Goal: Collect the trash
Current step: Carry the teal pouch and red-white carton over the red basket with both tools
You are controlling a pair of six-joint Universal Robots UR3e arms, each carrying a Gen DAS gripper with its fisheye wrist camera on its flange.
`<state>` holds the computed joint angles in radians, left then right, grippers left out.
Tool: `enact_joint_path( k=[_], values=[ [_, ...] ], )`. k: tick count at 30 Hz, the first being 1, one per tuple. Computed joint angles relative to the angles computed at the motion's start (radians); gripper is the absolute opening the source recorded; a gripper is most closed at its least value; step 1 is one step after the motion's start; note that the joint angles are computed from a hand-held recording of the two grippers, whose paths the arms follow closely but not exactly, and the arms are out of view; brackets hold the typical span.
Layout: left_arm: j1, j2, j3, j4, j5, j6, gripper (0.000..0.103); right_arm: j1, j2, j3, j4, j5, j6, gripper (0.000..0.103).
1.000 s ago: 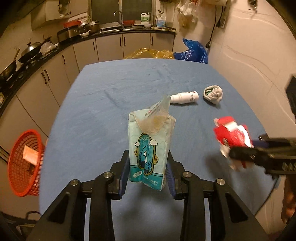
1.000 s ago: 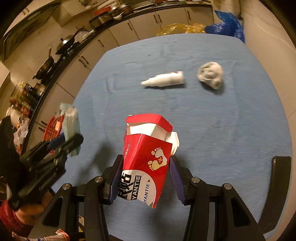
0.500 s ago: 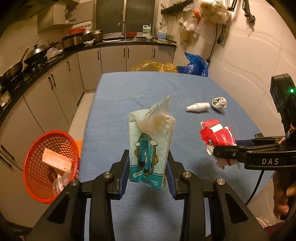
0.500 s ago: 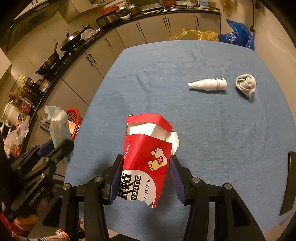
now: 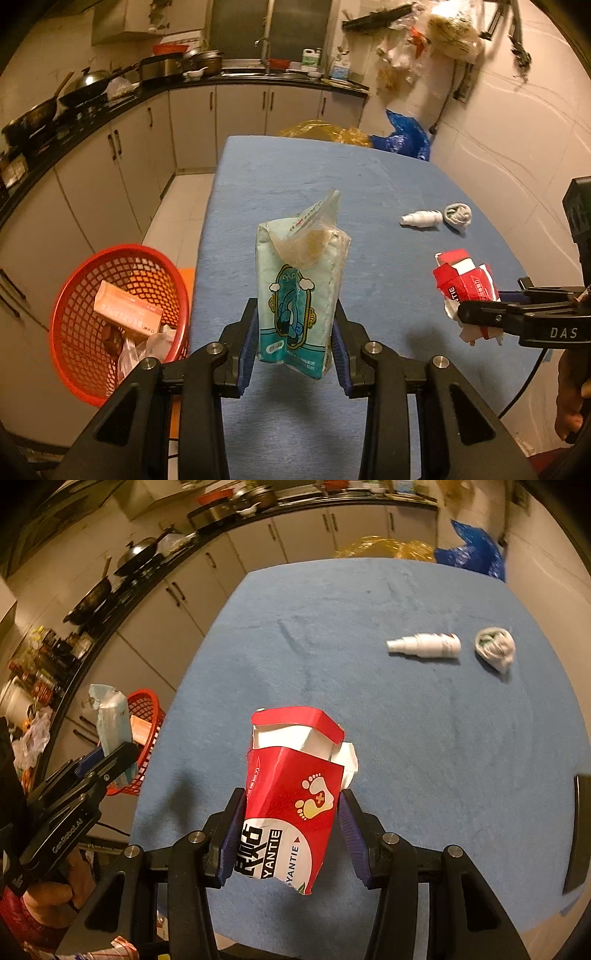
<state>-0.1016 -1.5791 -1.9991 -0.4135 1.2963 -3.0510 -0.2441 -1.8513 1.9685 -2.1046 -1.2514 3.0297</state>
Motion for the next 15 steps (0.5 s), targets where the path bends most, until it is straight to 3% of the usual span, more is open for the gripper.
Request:
enact_joint_path(
  k=[15],
  values=[
    [0.149,0.069,-0.050,-0.028,0.007,0.024,0.034,0.187,0.286,-0.218,-0.074,0.002,0.038,0.054]
  ],
)
